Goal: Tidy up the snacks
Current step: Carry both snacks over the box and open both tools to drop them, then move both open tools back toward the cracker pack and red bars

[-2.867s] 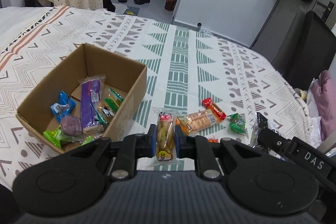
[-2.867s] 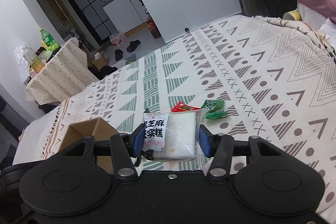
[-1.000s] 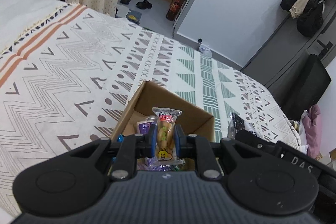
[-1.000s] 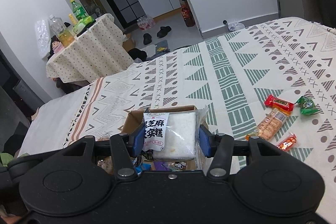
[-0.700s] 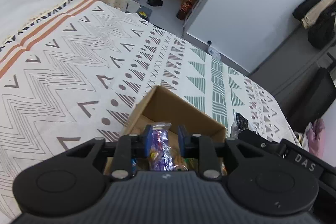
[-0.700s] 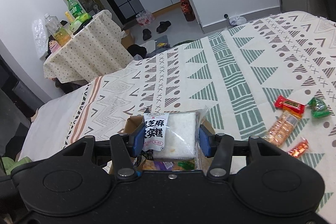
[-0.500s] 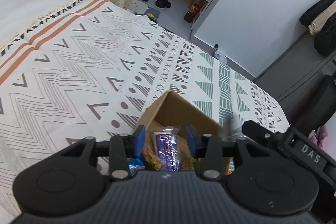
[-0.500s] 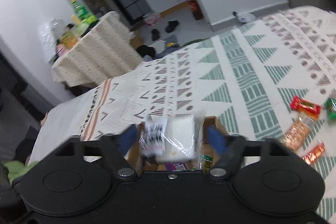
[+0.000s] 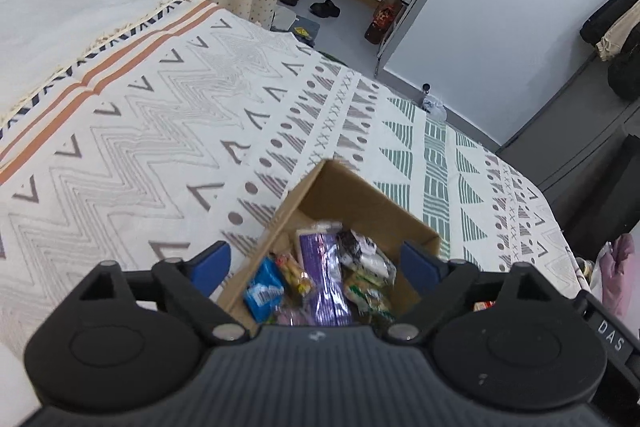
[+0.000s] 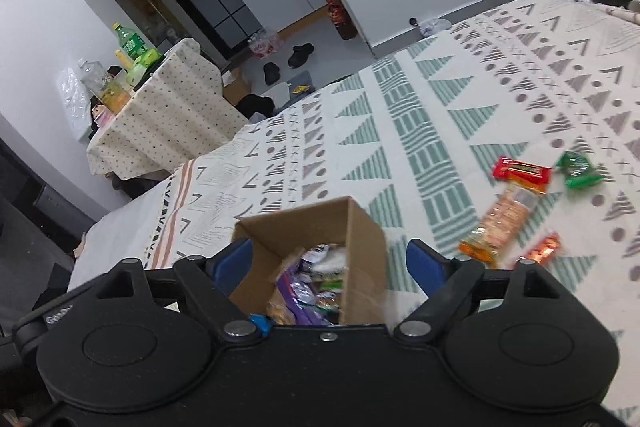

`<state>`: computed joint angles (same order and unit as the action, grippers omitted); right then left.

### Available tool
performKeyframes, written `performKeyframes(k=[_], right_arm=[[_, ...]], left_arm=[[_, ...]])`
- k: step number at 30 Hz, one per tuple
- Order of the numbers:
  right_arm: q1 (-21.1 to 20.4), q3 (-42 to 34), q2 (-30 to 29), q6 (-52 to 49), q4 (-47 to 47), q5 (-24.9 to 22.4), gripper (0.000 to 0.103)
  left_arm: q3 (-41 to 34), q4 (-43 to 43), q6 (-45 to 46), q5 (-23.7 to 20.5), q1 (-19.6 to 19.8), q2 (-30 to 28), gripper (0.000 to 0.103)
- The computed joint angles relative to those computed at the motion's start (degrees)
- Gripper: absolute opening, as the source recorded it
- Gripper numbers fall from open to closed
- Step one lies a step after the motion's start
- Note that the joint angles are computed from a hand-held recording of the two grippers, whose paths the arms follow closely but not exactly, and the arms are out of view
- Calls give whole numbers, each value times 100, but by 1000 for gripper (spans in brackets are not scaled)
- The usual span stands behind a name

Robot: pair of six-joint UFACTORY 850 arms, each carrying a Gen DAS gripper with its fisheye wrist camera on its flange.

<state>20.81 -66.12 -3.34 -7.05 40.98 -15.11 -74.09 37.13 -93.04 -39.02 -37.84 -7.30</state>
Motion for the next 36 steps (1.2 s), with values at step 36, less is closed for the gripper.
performKeyframes(k=[36], right_arm=[[-1791,1329,1733,-3287,1928,-1014,103]], left_arm=[[-1481,338,-332,-1652,-1505,-855,103]])
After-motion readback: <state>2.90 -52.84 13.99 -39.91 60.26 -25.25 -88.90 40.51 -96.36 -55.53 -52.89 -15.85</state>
